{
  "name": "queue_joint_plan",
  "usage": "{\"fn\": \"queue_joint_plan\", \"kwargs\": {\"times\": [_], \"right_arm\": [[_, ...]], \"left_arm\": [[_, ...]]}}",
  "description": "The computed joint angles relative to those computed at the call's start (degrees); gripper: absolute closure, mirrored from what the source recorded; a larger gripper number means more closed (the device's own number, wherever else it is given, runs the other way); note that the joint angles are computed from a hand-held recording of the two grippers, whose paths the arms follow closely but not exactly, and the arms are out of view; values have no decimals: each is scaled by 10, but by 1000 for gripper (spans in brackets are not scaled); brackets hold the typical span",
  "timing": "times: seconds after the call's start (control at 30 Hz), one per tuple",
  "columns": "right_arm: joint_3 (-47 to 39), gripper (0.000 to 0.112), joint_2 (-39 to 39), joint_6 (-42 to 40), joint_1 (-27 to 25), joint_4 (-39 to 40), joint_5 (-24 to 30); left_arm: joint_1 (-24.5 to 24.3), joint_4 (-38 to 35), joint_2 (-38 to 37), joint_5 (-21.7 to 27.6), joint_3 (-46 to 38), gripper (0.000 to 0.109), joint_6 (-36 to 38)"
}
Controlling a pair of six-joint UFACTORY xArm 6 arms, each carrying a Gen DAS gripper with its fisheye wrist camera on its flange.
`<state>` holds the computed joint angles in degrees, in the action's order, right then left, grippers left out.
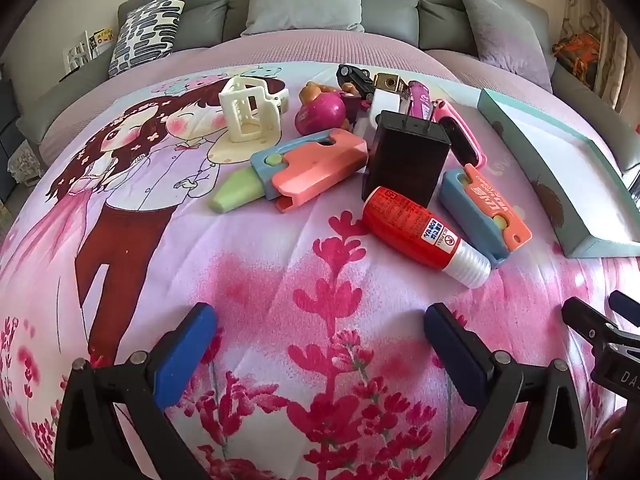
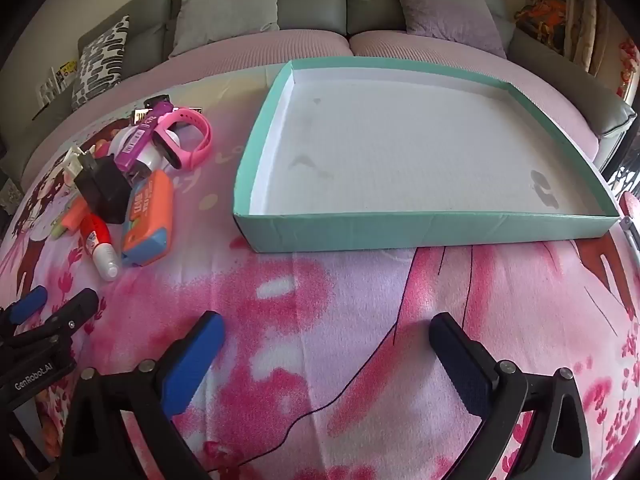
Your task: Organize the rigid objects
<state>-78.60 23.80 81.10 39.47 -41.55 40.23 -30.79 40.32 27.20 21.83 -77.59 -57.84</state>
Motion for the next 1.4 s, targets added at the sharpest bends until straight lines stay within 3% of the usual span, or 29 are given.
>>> {"fn": "queue_joint_plan", "kwargs": {"times": [0.2,0.43,1.4], "right_arm": [[17,9,-15,10,2,-10,-1],[-9,9,2,-8,4,10,18],[-3,9,2,-1,1,5,5]], "left_arm": [[5,-6,-2,-21,9,6,-2],[5,1,3,-11,1,6,-6],[1,13,-3,-4,3,6,-18]]}}
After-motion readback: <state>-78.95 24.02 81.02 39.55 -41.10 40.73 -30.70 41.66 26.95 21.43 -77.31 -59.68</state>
